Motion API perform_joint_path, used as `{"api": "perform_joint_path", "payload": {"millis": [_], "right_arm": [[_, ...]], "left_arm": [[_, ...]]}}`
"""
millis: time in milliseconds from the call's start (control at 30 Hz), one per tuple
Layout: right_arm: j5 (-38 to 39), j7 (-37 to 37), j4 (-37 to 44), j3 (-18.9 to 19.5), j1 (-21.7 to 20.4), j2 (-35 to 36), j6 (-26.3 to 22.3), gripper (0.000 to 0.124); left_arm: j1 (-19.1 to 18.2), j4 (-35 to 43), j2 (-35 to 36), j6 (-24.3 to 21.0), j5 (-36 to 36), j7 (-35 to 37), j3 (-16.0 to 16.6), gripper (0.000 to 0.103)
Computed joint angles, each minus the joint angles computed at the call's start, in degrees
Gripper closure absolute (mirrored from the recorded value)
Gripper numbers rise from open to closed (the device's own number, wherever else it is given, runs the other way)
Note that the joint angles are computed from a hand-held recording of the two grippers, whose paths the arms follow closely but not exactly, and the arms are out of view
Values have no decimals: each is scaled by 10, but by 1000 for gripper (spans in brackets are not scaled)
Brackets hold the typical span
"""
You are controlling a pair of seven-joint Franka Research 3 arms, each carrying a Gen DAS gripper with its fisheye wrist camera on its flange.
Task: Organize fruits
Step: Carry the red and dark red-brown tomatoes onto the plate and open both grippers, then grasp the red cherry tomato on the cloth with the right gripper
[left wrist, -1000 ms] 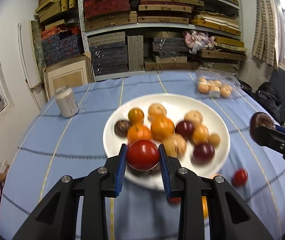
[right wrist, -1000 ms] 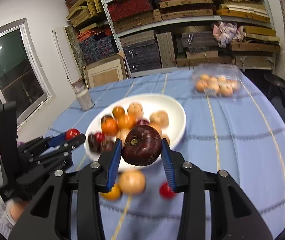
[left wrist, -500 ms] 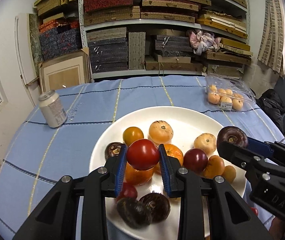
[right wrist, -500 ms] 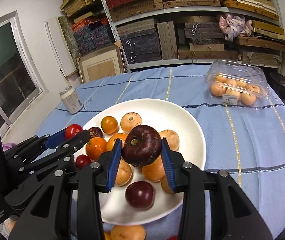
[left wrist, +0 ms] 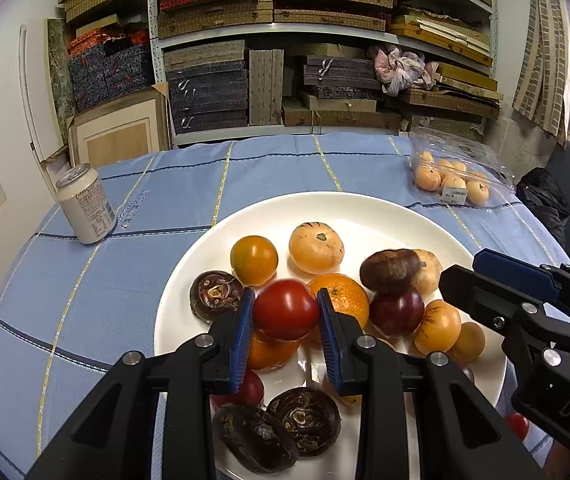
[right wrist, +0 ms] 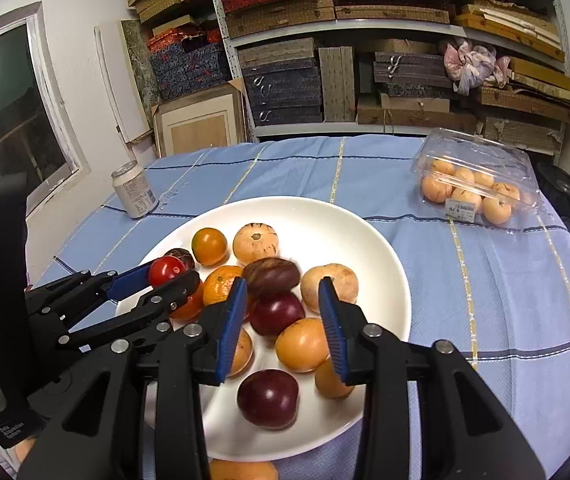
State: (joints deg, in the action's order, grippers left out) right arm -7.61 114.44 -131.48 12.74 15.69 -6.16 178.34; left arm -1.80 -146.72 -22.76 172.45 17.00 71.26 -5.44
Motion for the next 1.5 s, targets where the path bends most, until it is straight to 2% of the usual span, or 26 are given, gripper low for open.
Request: {"api": "perform_joint_path", "payload": {"millis": [33, 133, 167, 233, 333, 500, 567, 767, 933, 1033, 1167, 1233, 1333, 1433, 1500], "right_arm": [[-3, 3, -2, 1, -2, -2, 0, 87], [-8, 12, -7, 7, -7, -11, 1, 87], [3, 3, -12, 2, 0, -17, 3, 87], [20, -11, -19, -2, 5, -26, 4, 87], [23, -9, -35, 14, -10, -45, 9, 87], [62, -29, -75, 19, -8, -79, 16, 86], [80, -33, -94, 21, -8, -94, 20, 86], [144, -55, -170, 9, 14, -152, 37, 85], [188, -70, -232, 3, 31, -203, 51, 78], [198, -76, -251, 12, 24, -223, 42, 75], [204, -97, -257, -2, 44, -230, 9, 68], [194, -100, -256, 14, 33, -229, -12, 68], [173, -91, -246, 42, 5, -219, -40, 68], [156, -83, -239, 46, -1, -206, -56, 68], [142, -73, -238, 53, -9, -204, -57, 68]], "left_arm": [[6, -1, -3, 1, 5, -4, -6, 58], [24, -5, -14, 4, 22, -20, -24, 51], [21, -7, -17, 3, 22, -21, -21, 48], [20, -12, -26, 7, 23, -26, -19, 37], [23, -22, -43, 7, 30, -32, -24, 36], [22, -53, -91, 1, 40, -39, -28, 36], [9, -70, -115, -6, 35, -36, -17, 35], [-12, -127, -196, -16, 17, -33, -3, 32], [-13, -160, -241, -32, 18, -39, -19, 31], [-19, -171, -257, -41, 16, -43, -23, 31], [-36, -183, -265, -52, 14, -35, -14, 30], [-55, -189, -264, -61, 7, -21, 2, 30], [-108, -203, -261, -72, -21, 25, 50, 30], [-115, -208, -258, -65, -31, 47, 40, 30], [-131, -210, -256, -61, -39, 67, 45, 30]]}}
